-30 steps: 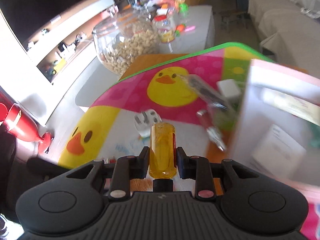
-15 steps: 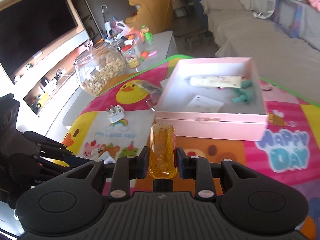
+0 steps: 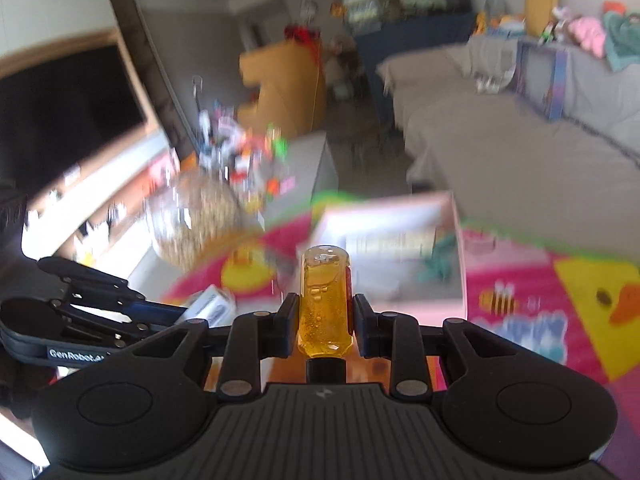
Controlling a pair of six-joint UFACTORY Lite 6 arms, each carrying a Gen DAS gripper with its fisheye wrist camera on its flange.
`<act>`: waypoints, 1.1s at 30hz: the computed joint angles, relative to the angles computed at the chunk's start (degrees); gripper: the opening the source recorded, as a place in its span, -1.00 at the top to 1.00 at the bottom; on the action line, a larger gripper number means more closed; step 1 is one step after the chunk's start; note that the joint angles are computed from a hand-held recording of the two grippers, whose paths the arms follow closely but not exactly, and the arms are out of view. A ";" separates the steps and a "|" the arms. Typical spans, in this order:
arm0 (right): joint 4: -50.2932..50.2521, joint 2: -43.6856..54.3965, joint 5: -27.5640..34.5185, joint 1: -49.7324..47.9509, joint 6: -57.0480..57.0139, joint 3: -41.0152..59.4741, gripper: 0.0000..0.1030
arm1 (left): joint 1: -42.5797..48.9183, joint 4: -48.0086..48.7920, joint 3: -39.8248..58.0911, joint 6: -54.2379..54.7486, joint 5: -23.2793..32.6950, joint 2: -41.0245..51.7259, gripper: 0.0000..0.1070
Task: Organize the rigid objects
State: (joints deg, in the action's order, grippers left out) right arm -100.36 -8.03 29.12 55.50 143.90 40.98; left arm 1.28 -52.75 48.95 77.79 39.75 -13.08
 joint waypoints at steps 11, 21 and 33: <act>-4.92 12.16 1.85 -11.86 1.67 13.95 0.42 | -8.75 -4.61 33.10 -11.56 -1.43 30.13 0.54; -4.90 16.89 4.94 -9.18 -3.07 12.89 -0.09 | -1.95 -4.55 38.32 -12.41 3.25 44.11 0.56; 0.07 33.30 -3.57 -7.37 -11.54 31.67 -0.16 | 18.41 -22.41 16.79 18.91 -10.33 34.98 0.56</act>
State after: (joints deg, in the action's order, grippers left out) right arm -100.29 25.26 25.55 48.13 132.37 72.65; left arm 19.69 -75.16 65.74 96.70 29.42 21.90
